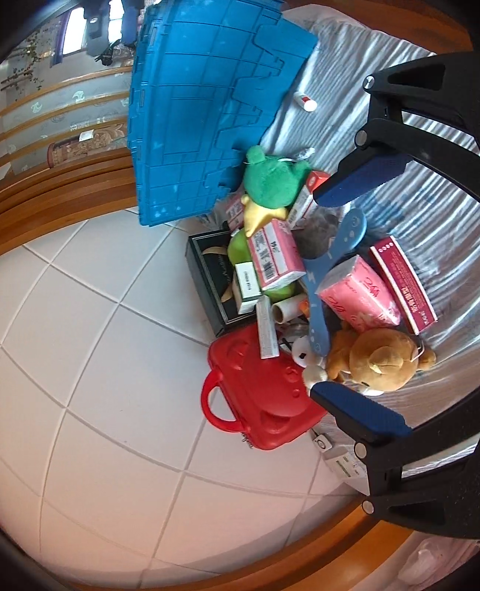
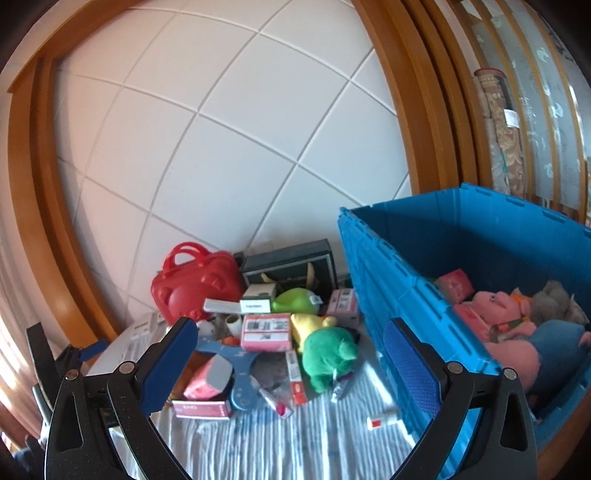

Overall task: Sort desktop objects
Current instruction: 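Bring both tools back from the crate to the heap, then grasp the long red box with left tool while right grasps a white box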

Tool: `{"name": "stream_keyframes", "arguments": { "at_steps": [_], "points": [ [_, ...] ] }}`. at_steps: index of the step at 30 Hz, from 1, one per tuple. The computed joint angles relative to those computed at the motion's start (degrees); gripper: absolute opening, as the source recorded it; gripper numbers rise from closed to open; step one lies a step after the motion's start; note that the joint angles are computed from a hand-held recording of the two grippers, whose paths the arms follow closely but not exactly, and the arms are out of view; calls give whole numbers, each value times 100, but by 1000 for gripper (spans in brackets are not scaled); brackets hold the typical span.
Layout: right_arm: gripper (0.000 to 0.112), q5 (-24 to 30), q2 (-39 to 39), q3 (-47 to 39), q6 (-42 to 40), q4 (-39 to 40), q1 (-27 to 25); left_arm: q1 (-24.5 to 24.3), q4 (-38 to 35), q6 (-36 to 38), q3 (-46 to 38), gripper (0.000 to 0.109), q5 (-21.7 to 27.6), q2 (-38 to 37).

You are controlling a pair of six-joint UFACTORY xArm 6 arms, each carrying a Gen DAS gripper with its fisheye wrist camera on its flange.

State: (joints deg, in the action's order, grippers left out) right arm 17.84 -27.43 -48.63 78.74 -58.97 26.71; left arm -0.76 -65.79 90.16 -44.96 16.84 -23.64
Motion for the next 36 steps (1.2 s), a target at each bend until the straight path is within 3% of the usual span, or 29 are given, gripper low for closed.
{"name": "stream_keyframes", "arguments": {
  "at_steps": [5,9,17,22,25,27,29,32,34,36],
  "points": [
    [102,-392,780,-372,-597,419,-108,77,-355,565,75,97,53,412],
    [102,-725,1605,-704,-1639,1352,-128,198,-690,916,-21,97,216,814],
    [102,-982,3190,-1351,-4584,4633,49,452,-174,1071,-604,97,506,1976],
    [102,-688,4042,-2086,-5823,6072,69,526,547,1150,-1058,95,834,2625],
    [102,-404,4507,-2626,-6217,6407,43,496,993,1147,-1205,87,831,2946],
    [102,-205,4822,-3004,-6533,6682,20,481,1303,1071,-1291,71,768,3167],
    [100,32,5150,-3400,-6729,6831,-12,460,1234,1231,-1361,70,585,3340],
    [90,457,5572,-3908,-7112,7125,-58,570,1230,1162,-1578,70,849,3492],
    [78,787,5853,-4238,-7362,7273,-84,552,991,1491,-1568,70,742,3552],
    [73,1054,6090,-4507,-7495,7262,-111,508,921,1541,-1624,70,622,3649]
  ]
}}
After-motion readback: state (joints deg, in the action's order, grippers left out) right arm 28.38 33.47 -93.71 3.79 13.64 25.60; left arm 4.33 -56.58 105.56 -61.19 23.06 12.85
